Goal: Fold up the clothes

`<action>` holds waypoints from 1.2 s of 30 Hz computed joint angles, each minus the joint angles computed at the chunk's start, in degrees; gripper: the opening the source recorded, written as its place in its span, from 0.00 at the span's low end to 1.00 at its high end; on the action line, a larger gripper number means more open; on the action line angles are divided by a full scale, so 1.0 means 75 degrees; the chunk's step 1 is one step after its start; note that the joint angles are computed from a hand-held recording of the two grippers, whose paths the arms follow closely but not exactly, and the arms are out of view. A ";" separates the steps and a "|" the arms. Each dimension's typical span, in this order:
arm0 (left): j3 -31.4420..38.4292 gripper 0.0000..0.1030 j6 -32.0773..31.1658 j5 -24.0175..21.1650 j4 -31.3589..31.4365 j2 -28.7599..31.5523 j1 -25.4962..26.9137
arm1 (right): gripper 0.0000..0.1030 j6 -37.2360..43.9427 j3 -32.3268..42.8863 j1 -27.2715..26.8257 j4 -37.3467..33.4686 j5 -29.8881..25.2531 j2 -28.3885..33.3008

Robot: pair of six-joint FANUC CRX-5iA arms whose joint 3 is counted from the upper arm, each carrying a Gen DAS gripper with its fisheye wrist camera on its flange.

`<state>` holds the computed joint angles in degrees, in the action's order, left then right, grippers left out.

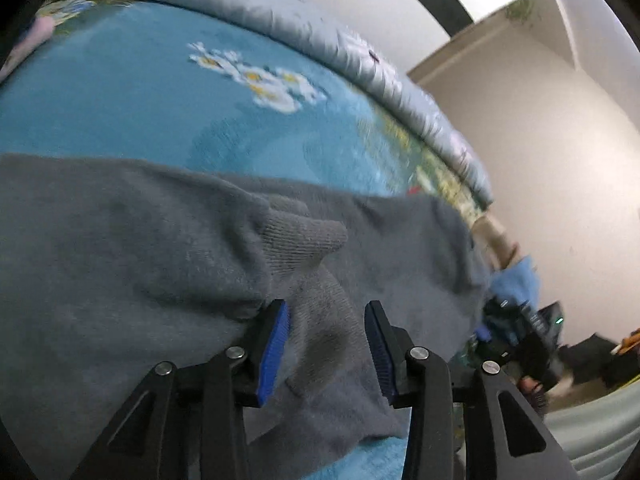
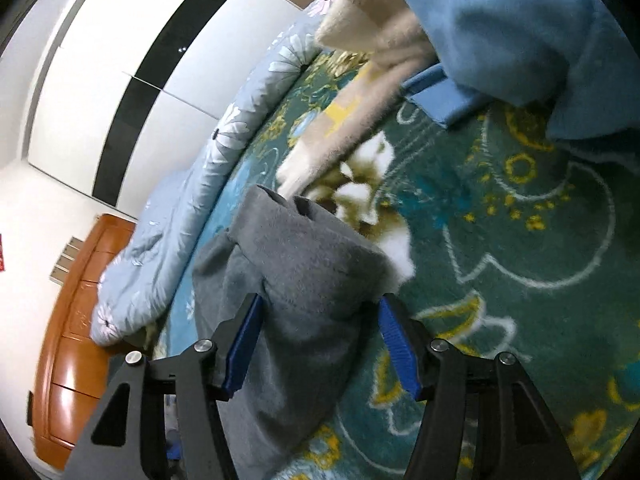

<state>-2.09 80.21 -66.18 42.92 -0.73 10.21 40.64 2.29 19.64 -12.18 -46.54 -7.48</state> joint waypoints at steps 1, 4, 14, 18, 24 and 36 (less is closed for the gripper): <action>-0.0171 0.48 -0.0065 0.0015 0.0081 -0.0124 0.0052 | 0.59 0.0080 0.0056 -0.0020 -0.0064 0.0023 0.0062; -0.0676 0.49 -0.0337 0.0045 0.0517 -0.0387 0.0224 | 0.59 0.0142 0.0199 -0.0062 -0.0132 0.0036 0.0222; -0.0831 0.49 -0.0416 -0.0007 0.0413 -0.0633 0.0324 | 0.20 0.1761 0.0641 -0.0115 -0.0202 0.0375 -0.0043; -0.0960 0.50 -0.0417 0.0070 0.0552 -0.0658 0.0333 | 0.20 0.1461 0.0783 -0.0158 0.0131 -0.0516 0.0237; -0.1033 0.50 -0.0447 -0.0092 0.0842 -0.0777 0.0493 | 0.20 0.1268 0.0873 -0.0098 0.0260 -0.0732 0.0285; -0.2848 0.52 -0.0792 -0.0150 0.2206 -0.2476 0.2739 | 0.20 0.2456 0.2946 0.2808 0.2982 -0.1461 0.1079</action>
